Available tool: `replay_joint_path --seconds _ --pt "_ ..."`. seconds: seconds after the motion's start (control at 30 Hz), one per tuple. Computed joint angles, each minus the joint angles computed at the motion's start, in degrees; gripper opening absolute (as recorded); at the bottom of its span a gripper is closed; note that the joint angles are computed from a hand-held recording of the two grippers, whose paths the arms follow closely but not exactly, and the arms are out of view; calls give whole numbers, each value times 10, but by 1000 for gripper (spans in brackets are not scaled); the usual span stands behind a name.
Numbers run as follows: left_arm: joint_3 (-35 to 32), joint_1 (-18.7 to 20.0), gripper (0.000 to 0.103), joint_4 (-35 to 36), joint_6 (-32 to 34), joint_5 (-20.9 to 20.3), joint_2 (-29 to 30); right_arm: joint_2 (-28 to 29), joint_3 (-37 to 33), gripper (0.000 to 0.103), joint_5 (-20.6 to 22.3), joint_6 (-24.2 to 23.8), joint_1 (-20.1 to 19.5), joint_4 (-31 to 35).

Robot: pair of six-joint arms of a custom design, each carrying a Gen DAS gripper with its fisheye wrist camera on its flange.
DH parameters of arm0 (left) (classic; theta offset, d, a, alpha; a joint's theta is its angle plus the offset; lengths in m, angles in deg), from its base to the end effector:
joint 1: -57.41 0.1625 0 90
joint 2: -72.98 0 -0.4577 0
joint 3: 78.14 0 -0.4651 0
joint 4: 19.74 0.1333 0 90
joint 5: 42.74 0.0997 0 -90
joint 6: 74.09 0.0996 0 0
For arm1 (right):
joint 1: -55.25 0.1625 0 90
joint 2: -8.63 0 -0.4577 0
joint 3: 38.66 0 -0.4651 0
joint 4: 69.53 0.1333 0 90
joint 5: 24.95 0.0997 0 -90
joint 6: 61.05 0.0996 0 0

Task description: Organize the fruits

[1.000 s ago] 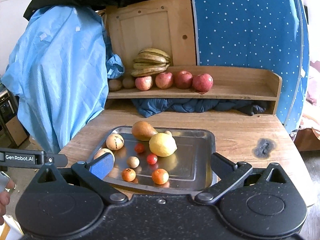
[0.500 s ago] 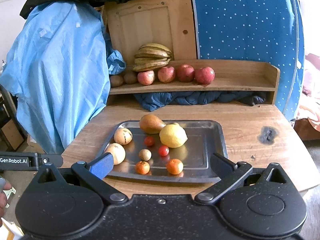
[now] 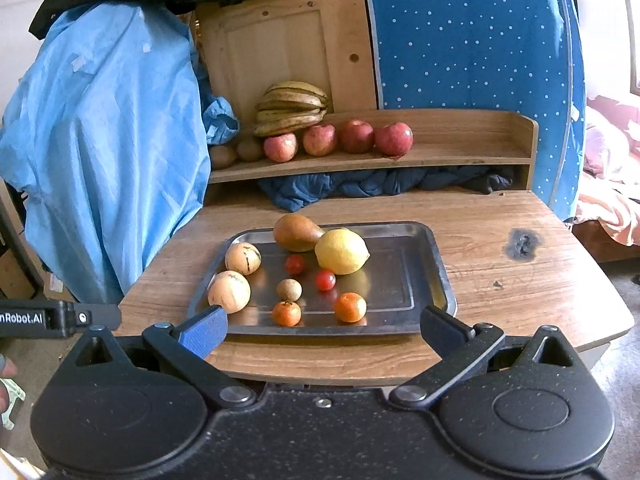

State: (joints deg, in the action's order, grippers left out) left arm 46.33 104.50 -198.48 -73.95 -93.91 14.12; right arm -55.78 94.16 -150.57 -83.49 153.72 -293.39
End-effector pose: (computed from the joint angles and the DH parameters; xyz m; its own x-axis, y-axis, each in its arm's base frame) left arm -0.2317 -0.5368 0.0985 -0.7367 0.3516 -0.5776 0.6279 0.6727 -0.3914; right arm 0.1457 -0.4675 0.1999 -0.7919 0.2168 0.5709 -0.3933 0.5341 -0.7484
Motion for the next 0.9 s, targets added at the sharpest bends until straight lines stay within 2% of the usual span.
replay_joint_path --seconds 0.9 --pt "0 0 102 -9 -3 -4 0 4 -5 102 -9 -9 6 3"
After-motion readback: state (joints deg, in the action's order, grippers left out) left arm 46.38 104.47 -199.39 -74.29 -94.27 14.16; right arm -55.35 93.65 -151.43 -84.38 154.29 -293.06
